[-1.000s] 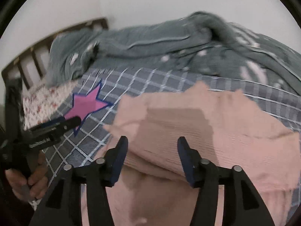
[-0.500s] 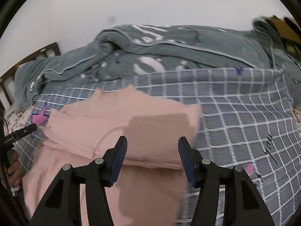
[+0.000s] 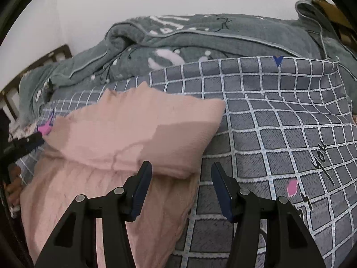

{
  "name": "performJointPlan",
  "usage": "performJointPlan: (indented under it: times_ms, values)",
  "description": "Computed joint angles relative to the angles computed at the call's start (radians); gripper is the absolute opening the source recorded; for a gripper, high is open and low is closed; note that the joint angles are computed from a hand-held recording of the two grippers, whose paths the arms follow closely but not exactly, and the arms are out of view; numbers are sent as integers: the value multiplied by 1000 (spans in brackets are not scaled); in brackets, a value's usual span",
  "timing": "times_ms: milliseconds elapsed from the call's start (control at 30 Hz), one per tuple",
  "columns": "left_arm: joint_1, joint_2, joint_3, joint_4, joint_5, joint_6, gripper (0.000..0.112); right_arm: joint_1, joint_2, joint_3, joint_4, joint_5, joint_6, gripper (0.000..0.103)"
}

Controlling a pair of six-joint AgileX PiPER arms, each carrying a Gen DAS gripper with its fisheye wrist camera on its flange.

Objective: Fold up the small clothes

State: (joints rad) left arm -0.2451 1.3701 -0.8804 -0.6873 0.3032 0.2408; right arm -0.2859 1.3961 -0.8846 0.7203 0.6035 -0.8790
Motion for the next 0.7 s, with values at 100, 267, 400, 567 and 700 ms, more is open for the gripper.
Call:
performJointPlan:
  times_ms: [100, 267, 400, 567, 700]
  values:
    - [-18, 15, -14, 37, -2, -24, 53, 4, 11, 11, 11, -16, -12, 55]
    - [-20, 50, -42, 92, 0, -98, 52, -27, 18, 13, 109, 21, -112, 55]
    - [23, 83, -54, -17, 0, -52, 52, -62, -15, 37, 267, 55, -277, 55]
    - [46, 96, -50, -27, -8, -66, 6, 10, 17, -3, 165, -32, -117, 55]
    - [52, 39, 3, -114, -12, 34, 6, 39, 54, -25, 30, -60, 32, 55]
